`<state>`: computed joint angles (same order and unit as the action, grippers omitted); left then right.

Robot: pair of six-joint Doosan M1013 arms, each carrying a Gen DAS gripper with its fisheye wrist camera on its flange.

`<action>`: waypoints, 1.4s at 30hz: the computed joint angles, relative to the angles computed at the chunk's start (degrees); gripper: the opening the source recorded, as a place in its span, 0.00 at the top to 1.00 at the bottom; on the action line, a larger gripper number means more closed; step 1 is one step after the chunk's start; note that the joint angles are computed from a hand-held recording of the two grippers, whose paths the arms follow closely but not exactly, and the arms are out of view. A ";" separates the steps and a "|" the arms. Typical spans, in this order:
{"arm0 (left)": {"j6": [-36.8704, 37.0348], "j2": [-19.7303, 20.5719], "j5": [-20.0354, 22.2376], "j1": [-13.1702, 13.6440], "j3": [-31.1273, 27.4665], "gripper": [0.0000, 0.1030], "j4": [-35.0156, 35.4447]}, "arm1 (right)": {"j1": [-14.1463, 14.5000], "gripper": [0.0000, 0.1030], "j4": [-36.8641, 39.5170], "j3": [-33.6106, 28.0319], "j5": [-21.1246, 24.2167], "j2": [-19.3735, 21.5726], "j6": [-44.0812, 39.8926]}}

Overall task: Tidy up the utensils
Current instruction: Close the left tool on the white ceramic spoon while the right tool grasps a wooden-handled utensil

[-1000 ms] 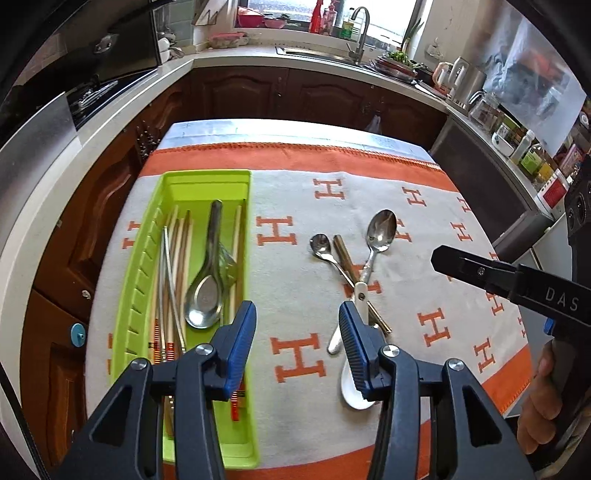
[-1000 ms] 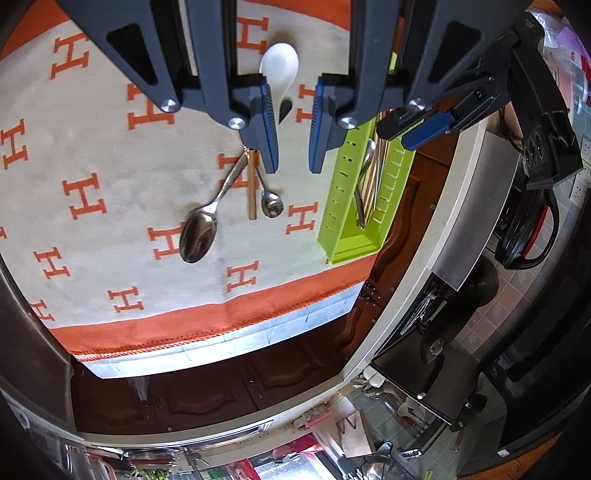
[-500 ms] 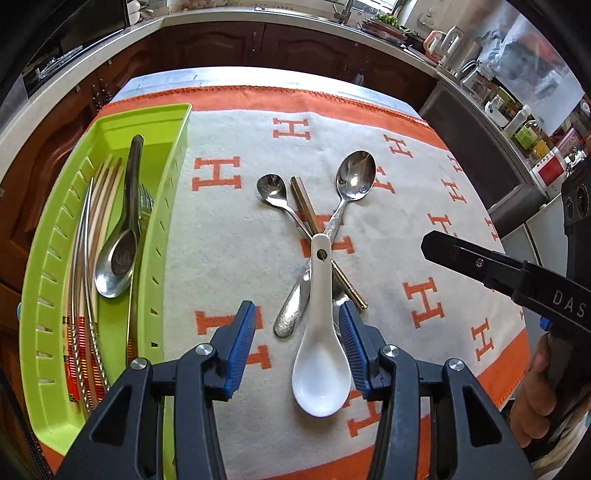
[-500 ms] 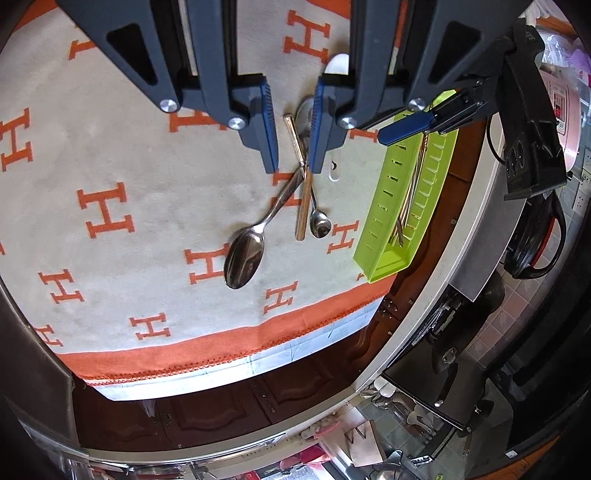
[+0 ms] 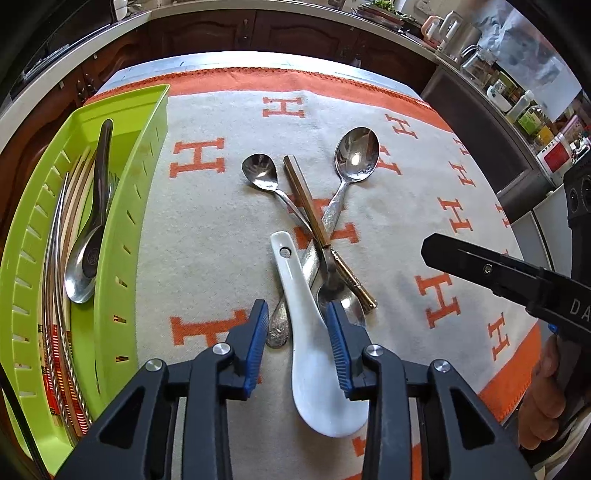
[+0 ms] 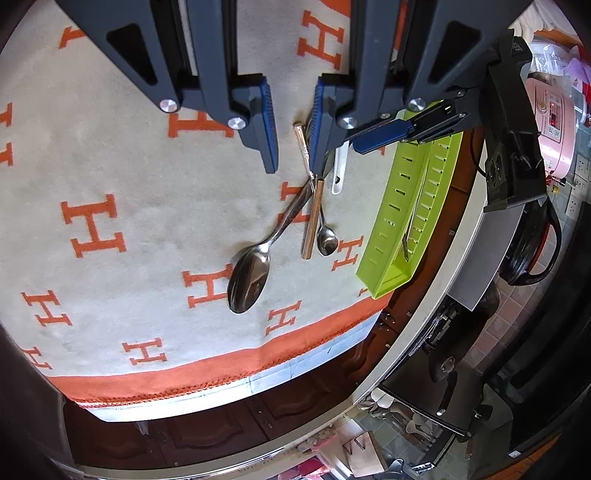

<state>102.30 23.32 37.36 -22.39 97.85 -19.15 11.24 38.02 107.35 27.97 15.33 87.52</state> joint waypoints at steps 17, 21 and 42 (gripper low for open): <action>7.83 -0.12 -0.69 1.86 1.08 0.91 -12.82 | 0.20 0.84 1.39 -0.32 1.34 0.78 -2.34; 8.07 -0.86 -1.93 1.54 1.67 0.92 -12.29 | 0.55 0.84 1.15 -0.77 1.68 1.11 -2.78; 14.09 -4.14 -3.49 4.59 3.76 0.96 -19.03 | 4.65 0.84 -23.29 -10.24 3.92 8.17 12.04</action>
<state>116.39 19.18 33.87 -17.81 101.61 -38.18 15.89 14.72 97.11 31.89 23.50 99.55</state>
